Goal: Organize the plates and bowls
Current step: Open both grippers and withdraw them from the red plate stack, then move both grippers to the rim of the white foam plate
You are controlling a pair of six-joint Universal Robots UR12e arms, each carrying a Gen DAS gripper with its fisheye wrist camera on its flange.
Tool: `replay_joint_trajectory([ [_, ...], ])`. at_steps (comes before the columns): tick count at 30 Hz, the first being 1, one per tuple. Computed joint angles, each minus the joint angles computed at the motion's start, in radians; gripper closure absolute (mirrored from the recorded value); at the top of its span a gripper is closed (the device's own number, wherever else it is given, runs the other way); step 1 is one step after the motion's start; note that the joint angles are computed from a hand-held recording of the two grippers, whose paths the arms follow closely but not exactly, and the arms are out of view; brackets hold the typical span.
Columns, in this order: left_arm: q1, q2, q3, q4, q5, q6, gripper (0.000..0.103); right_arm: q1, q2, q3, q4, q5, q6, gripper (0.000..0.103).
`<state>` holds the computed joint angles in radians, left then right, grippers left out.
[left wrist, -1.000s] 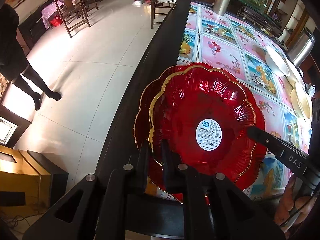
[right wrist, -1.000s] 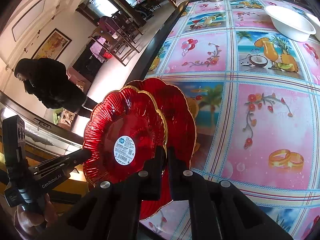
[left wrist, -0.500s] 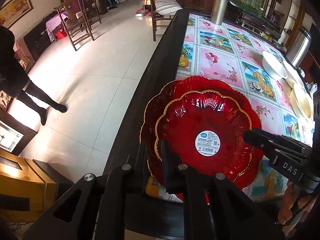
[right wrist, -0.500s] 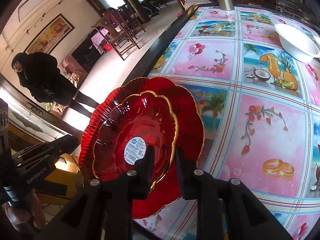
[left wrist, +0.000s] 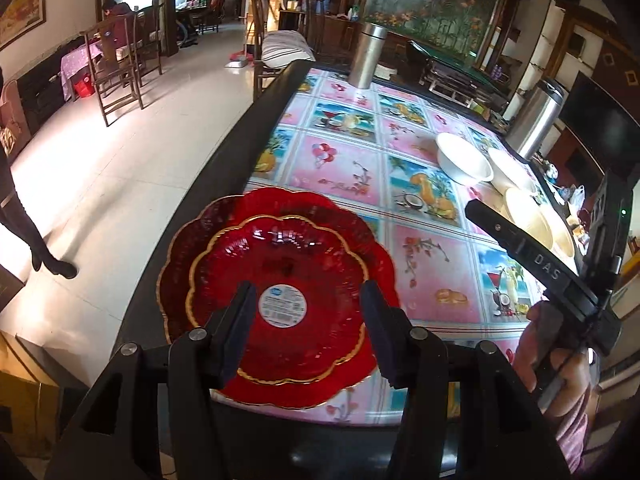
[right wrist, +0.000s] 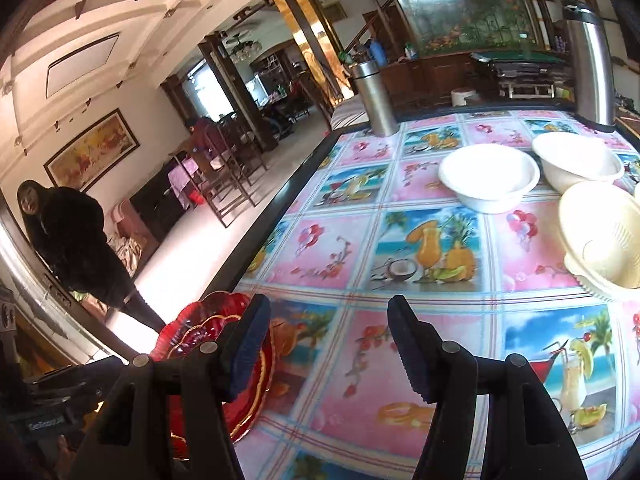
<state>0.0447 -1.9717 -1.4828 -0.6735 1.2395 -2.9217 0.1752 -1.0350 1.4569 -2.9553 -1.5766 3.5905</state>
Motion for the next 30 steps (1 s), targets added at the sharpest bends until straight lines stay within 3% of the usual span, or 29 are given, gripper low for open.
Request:
replay_joint_trajectory([
  [14, -0.105, -0.074, 0.141, -0.116, 0.029, 0.004, 0.051, -0.07, -0.044, 0.079, -0.033, 0.036, 0.035, 0.039],
  [20, -0.147, -0.154, 0.287, -0.208, 0.034, 0.002, 0.051, -0.126, -0.074, 0.081, -0.015, 0.078, 0.053, 0.039],
  [23, -0.166, -0.204, 0.376, -0.243, 0.07, 0.002, 0.051, -0.165, -0.082, 0.063, 0.002, 0.134, 0.088, 0.039],
  [30, -0.196, -0.284, 0.526, -0.296, 0.136, 0.027, 0.051, -0.233, -0.081, 0.024, -0.018, 0.169, 0.181, 0.039],
])
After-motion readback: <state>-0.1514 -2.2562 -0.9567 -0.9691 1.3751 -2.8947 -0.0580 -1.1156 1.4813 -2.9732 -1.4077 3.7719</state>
